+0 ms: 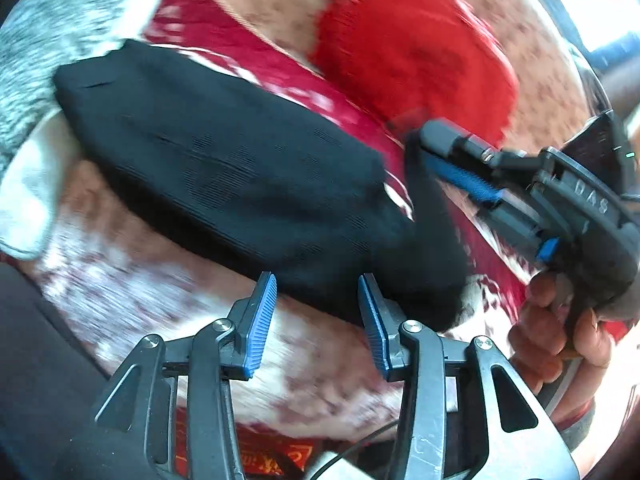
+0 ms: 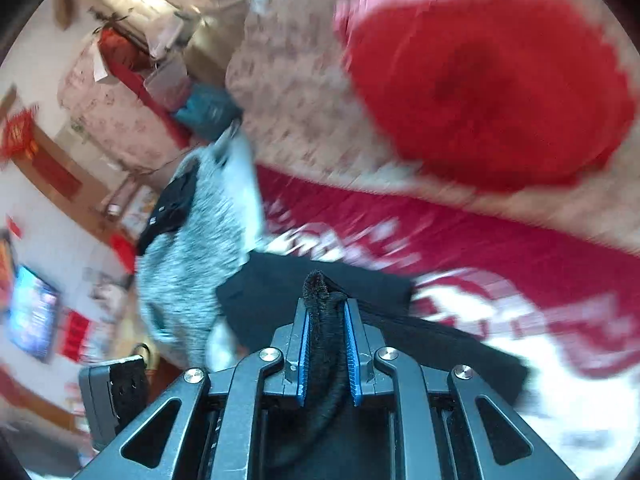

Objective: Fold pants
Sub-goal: 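Fold the held end over the pants and open the right gripper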

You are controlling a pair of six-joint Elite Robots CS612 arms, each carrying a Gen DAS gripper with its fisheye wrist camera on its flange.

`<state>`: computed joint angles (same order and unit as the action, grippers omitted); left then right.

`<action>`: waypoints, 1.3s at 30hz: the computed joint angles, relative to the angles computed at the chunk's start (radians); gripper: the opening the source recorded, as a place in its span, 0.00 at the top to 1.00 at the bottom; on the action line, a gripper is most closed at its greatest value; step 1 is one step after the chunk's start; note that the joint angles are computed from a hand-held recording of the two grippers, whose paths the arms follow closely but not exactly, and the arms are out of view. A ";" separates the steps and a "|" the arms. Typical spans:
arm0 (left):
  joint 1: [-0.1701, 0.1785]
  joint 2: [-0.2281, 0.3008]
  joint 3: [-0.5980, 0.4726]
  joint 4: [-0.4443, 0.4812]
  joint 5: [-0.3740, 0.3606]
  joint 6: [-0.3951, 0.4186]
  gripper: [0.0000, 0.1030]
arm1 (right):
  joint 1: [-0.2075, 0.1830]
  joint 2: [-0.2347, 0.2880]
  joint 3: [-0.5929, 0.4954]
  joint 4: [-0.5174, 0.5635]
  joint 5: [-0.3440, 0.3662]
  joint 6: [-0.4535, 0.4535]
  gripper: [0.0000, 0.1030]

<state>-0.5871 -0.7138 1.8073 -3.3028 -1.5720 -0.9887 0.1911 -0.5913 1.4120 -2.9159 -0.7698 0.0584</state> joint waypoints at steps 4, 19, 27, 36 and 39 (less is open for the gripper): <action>0.026 0.014 -0.005 -0.011 -0.024 -0.008 0.44 | 0.021 0.027 -0.038 0.033 -0.003 0.000 0.66; 0.022 0.019 -0.035 0.006 0.008 0.074 0.32 | -0.019 -0.041 0.193 -0.103 -0.262 -0.073 0.66; 0.012 0.003 -0.020 -0.035 0.050 0.095 0.17 | 0.009 -0.037 0.185 -0.133 -0.346 -0.116 0.66; -0.002 0.050 -0.115 0.173 0.063 0.153 0.17 | -0.012 -0.049 0.198 -0.122 -0.286 -0.096 0.66; -0.019 0.050 -0.130 0.209 0.131 0.195 0.55 | -0.020 -0.042 0.201 -0.129 -0.257 -0.081 0.66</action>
<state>-0.6060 -0.6637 1.6776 -3.0937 -1.4407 -0.7939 0.1707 -0.6331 1.6132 -3.0452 -1.0268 -0.0230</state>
